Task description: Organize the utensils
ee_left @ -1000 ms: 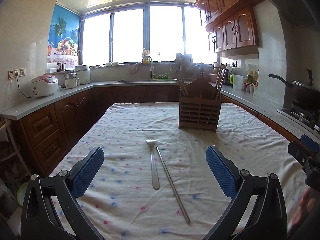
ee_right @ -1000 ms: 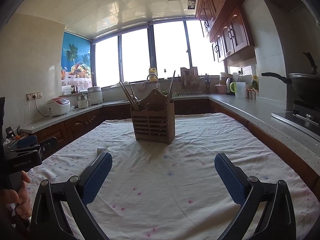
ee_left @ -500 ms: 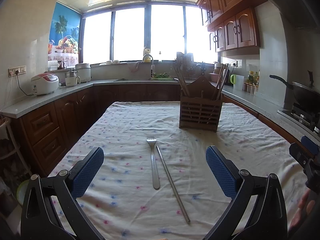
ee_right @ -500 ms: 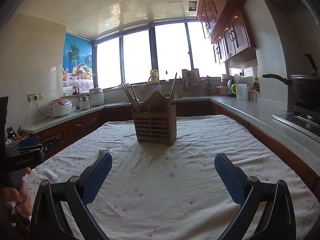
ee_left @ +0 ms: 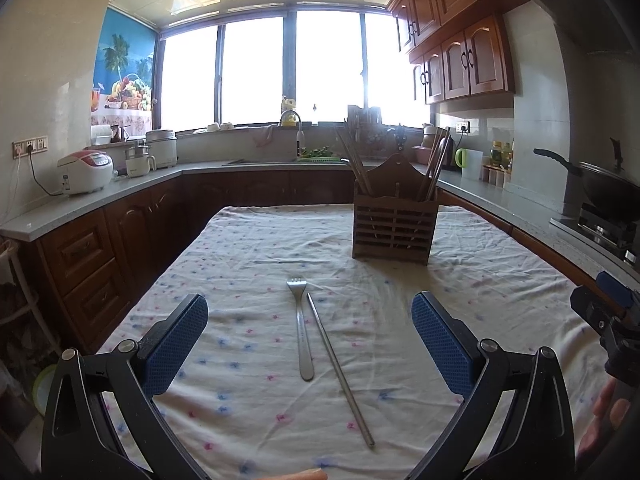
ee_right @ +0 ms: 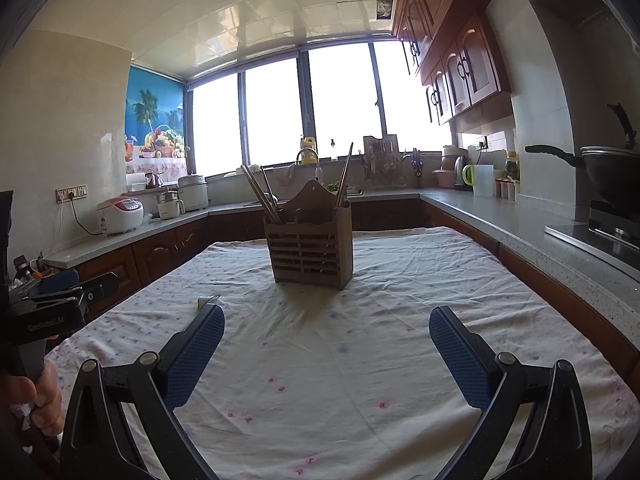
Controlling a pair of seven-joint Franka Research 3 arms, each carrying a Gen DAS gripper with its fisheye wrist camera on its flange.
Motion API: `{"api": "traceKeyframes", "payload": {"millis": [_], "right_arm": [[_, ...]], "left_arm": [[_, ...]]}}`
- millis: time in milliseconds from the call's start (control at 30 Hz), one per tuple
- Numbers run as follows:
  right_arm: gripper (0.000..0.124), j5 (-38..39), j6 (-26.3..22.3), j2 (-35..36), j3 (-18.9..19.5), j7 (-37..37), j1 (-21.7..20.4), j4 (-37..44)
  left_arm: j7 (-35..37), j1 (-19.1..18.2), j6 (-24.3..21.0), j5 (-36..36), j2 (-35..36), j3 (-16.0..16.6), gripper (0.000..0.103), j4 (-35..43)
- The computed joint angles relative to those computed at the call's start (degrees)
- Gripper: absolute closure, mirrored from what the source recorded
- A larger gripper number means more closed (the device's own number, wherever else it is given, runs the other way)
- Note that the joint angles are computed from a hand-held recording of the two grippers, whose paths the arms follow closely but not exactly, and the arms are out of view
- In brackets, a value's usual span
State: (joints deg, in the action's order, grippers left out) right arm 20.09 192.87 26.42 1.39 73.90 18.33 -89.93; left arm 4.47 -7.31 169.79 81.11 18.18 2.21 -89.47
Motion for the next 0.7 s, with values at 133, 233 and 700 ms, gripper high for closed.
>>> {"api": "traceKeyframes", "payload": {"millis": [133, 233, 700], "right_arm": [[0.021, -0.4, 0.0, 0.2, 1.1, 0.3, -1.0, 0.2], [0.021, -0.6, 0.0, 0.2, 1.3, 0.4, -1.1, 0.3], [0.021, -0.9, -0.1, 0.1, 1.5, 0.9, -1.3, 0.3]], "left_arm": [[-0.3, -0.2, -0.1, 0.7, -0.1, 0.1, 0.0, 0.1], [-0.7, -0.3, 0.0, 1.3, -0.1, 0.0, 0.0, 0.1], [1.5, -0.3, 0.1, 0.4, 0.2, -0.4, 0.0, 0.5]]}}
